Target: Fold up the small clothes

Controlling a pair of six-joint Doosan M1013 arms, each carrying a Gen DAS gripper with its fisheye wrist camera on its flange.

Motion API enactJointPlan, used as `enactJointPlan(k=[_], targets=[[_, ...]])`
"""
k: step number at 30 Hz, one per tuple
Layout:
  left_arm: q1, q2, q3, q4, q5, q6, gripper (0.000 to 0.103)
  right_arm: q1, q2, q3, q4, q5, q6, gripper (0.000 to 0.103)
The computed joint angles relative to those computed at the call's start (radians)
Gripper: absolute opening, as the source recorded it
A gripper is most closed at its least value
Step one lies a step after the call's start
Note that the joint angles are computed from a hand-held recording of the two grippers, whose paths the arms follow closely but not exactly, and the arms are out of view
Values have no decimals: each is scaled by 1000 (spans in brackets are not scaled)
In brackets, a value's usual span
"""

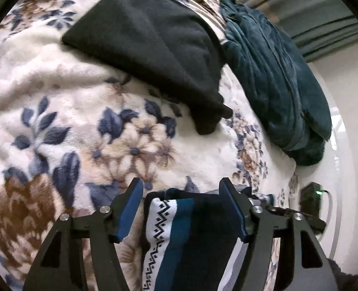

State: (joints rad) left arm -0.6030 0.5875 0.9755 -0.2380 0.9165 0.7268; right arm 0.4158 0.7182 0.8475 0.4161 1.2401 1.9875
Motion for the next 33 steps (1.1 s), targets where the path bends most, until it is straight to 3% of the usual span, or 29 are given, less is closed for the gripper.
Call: enactJointPlan(k=[5, 8, 10, 11, 12, 15, 16, 18, 22, 23, 24, 25, 26, 33], targets=[[-2, -19, 34, -5, -21, -37, 63, 22, -1, -80, -62, -58, -51, 15], [-7, -19, 39, 5, 2, -49, 64, 25, 72, -188, -105, 39, -39, 15], [-9, -25, 51, 8, -1, -73, 64, 18, 153, -294, -86, 193, -18, 16], [-10, -32, 65, 10, -9, -98, 64, 13, 177, -321, -79, 252, 8, 19], [-10, -36, 72, 11, -14, -109, 64, 6, 174, -312, -73, 265, 37, 32], [-11, -57, 110, 11, -42, -157, 64, -14, 73, -146, -51, 141, 90, 61], [-10, -60, 122, -7, -56, -159, 64, -25, 26, -66, -13, 99, 111, 65], [-7, -59, 139, -58, -66, -160, 64, -41, -52, 74, 61, 55, 142, 67], [-21, -50, 128, -37, -37, -172, 64, -46, -118, 252, 191, 65, 145, 67], [-24, -51, 128, -29, -35, -171, 64, -46, -133, 299, 235, 36, 134, 67], [-26, -53, 126, -18, -27, -175, 64, -41, -151, 336, 245, -8, 137, 56], [-29, -56, 125, -4, -15, -185, 64, -35, -172, 365, 241, -53, 138, 38], [-31, -63, 129, 0, -10, -188, 64, -27, -186, 376, 228, -70, 143, 9], [-48, -98, 143, -14, 49, -144, 64, -5, -306, 437, 142, -131, 318, 9]])
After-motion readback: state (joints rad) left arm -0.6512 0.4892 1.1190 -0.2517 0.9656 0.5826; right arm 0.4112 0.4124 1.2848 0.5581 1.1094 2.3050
